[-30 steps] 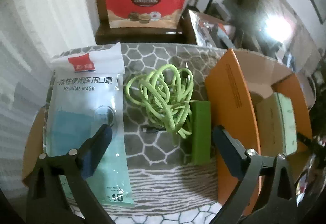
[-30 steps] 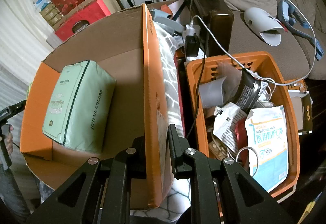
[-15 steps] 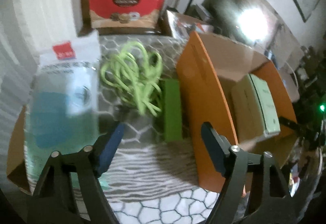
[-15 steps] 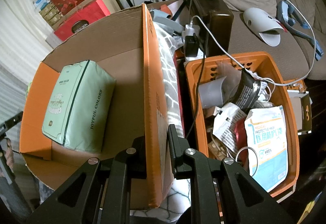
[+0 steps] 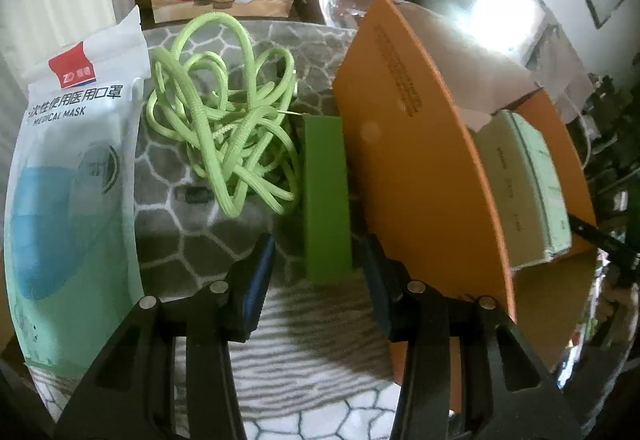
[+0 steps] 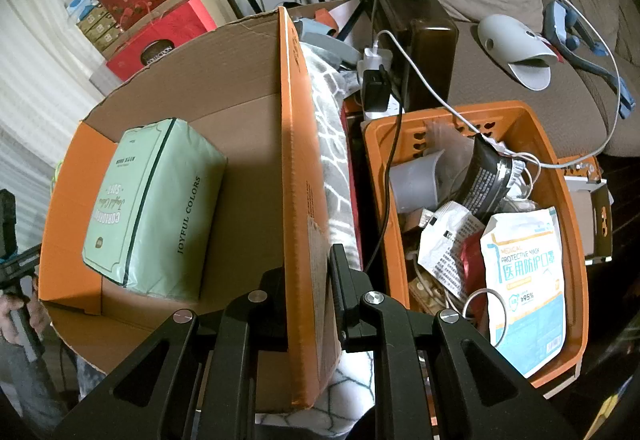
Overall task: Organize objects
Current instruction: 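Grasp the green power bank with the left tool and lift it, then carry the power bank into the box and release it beside the clips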
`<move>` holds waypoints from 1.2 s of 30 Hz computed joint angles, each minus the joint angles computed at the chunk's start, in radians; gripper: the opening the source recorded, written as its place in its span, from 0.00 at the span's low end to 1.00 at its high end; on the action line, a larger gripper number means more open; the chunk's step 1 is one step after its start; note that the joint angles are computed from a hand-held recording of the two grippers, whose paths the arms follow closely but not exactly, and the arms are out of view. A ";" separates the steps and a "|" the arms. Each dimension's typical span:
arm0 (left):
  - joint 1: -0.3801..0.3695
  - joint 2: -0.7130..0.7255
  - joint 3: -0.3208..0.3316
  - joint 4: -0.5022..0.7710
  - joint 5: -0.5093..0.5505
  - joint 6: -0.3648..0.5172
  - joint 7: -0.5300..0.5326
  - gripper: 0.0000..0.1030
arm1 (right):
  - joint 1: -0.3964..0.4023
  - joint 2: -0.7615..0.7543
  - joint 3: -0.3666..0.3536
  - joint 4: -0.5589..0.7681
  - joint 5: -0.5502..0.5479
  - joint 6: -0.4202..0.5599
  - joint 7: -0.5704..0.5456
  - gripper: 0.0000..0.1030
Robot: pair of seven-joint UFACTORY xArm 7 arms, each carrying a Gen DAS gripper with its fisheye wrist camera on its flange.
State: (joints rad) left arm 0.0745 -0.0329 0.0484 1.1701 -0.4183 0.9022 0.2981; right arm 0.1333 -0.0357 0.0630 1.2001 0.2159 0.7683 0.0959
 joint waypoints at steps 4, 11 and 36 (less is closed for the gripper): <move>-0.004 0.025 -0.007 0.009 0.028 -0.033 -0.027 0.39 | 0.000 0.002 0.000 0.001 -0.002 -0.001 0.001 0.14; -0.006 0.016 -0.015 -0.004 0.019 -0.057 0.000 0.22 | -0.001 0.005 -0.001 0.003 0.001 0.000 -0.001 0.14; -0.041 -0.161 0.064 0.069 -0.177 -0.029 0.110 0.19 | 0.000 0.006 0.001 0.003 -0.004 -0.001 0.005 0.14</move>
